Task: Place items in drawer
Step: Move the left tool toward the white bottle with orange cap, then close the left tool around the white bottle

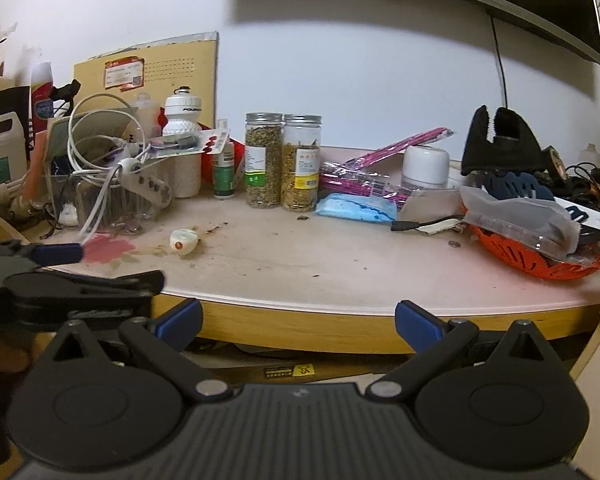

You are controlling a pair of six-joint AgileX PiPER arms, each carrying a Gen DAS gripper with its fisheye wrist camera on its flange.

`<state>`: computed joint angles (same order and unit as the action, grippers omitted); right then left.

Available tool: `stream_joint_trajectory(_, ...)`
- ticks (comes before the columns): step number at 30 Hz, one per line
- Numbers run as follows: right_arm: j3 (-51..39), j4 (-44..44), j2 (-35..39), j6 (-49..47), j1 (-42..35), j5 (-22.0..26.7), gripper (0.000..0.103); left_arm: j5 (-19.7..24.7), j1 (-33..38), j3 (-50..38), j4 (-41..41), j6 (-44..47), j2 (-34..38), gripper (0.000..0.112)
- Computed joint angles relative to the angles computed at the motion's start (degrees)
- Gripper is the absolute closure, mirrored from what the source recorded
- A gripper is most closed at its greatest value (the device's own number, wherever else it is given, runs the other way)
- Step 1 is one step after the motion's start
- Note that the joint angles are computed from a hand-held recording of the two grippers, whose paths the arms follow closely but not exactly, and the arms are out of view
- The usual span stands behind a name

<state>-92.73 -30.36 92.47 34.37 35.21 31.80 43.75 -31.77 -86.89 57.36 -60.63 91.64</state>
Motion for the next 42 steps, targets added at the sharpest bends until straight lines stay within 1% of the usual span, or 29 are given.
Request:
stream_joint_trajectory(14, -1.9, 2.6, 2.6, -2.3, -0.6, -1.0, 0.000, -5.9, 4.8, -5.8, -1.6, 2.5, 7.3, 0.012)
stream_joint_trajectory(15, -2.0, 2.5, 2.7, -2.3, -0.7, -1.0, 0.000, -6.1, 5.1, -6.4, -1.8, 2.8, 7.9, 0.016)
stream_joint_trajectory(18, -2.0, 3.3, 2.7, -3.0, -1.0, -1.1, 0.000, -6.6, 6.1, -7.9, -2.6, 3.8, 9.5, 0.020)
stream_joint_trajectory(21, -1.7, 3.6, 2.5, -3.2, -1.3, -1.2, 0.000, -8.1, 7.1, -8.2, -2.8, 4.0, 10.1, 0.024)
stream_joint_trajectory(29, -1.9, 5.2, 2.4, -4.6, -1.5, -1.7, 0.000, -11.3, 8.5, -8.4, -1.7, 2.7, 11.3, 0.038)
stream_joint_trajectory(32, -1.6, 5.0, 2.3, -4.7, -1.4, -1.9, 0.000, -12.1, 8.6, -8.7, -1.5, 2.5, 11.6, 0.045)
stream_joint_trajectory(35, -1.4, 5.0, 2.3, -4.9, -1.4, -1.9, 0.000, -12.3, 8.5, -9.2, -2.0, 3.1, 11.9, 0.056)
stream_joint_trajectory(37, -1.3, 5.0, 2.3, -4.9, -1.4, -2.0, 0.000, -12.6, 8.2, -9.4, -2.4, 3.8, 12.0, 0.071)
stream_joint_trajectory(39, -1.1, 4.9, 2.3, -5.0, -1.4, -2.1, 0.000, -12.7, 7.9, -9.5, -2.1, 3.8, 12.1, 0.080)
stream_joint_trajectory(40, -1.1, 4.9, 2.3, -5.0, -1.3, -2.2, 0.000, -12.7, 7.7, -9.5, -1.8, 3.7, 12.2, 0.083)
stream_joint_trajectory(42, -0.9, 5.0, 2.2, -5.2, -1.3, -2.4, 0.000, -12.4, 7.4, -9.6, -1.0, 3.2, 12.4, 0.083)
